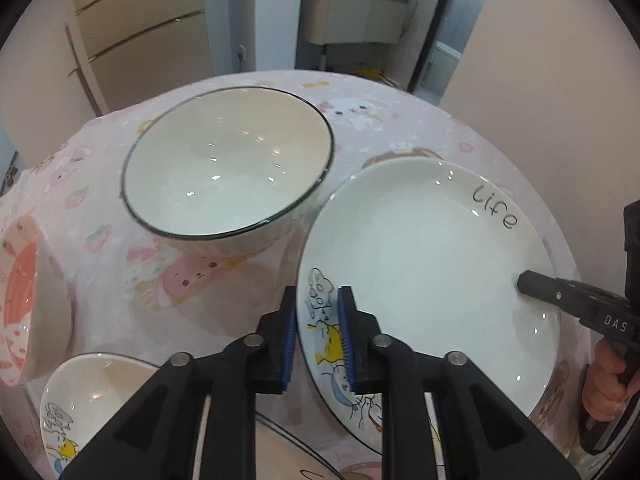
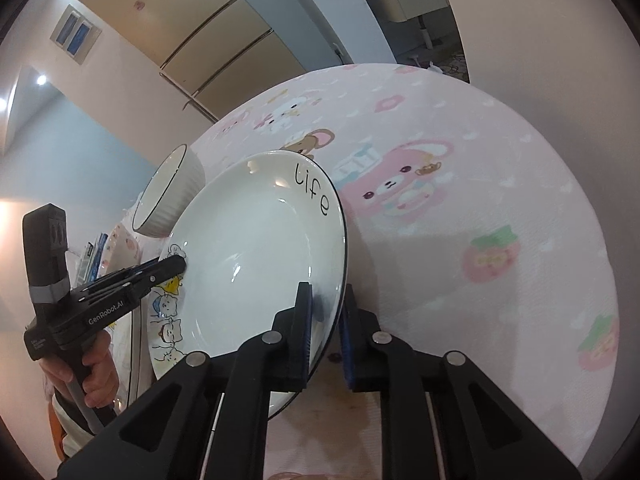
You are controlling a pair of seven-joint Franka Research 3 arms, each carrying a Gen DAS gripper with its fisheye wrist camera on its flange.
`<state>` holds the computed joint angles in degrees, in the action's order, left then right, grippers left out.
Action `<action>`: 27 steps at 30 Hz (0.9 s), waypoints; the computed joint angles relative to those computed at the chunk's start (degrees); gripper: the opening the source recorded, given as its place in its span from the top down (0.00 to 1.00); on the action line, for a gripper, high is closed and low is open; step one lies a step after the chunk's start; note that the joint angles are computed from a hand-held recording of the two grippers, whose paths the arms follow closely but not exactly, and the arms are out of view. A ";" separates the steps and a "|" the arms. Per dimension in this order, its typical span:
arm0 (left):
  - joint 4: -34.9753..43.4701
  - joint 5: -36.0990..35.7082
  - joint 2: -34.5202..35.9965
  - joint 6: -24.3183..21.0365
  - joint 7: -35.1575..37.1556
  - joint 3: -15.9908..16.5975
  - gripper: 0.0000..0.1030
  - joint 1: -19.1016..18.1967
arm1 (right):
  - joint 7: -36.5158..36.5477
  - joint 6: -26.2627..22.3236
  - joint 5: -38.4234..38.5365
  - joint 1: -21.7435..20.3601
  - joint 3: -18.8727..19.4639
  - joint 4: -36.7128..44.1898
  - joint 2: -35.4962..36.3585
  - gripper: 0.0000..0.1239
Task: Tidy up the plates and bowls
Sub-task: 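Lift the 'Life' plate with both tools, tilting it up off the table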
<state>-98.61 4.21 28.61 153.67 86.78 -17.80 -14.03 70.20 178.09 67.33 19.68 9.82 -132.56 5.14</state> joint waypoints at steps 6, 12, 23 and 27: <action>0.43 3.14 0.49 1.08 -1.66 1.68 0.73 -1.84 | 6.41 1.36 -8.08 1.25 -1.14 -1.44 -0.30 0.90; -0.52 2.27 -0.07 2.14 -2.88 0.67 0.77 -0.79 | 11.71 1.45 -12.51 0.79 -1.05 -2.10 -0.52 0.89; -5.39 3.17 -5.38 5.57 -6.15 1.22 0.78 -0.89 | 21.29 2.98 -22.90 1.29 -1.77 -4.88 -3.82 0.89; -8.16 3.96 -8.31 6.93 -6.92 1.35 0.78 -0.75 | 22.28 3.24 -23.79 1.89 -2.05 -5.70 -5.35 0.89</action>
<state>-106.77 8.16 20.30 160.60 79.86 -16.45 -14.79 92.48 181.33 43.54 21.58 7.77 -138.26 -0.21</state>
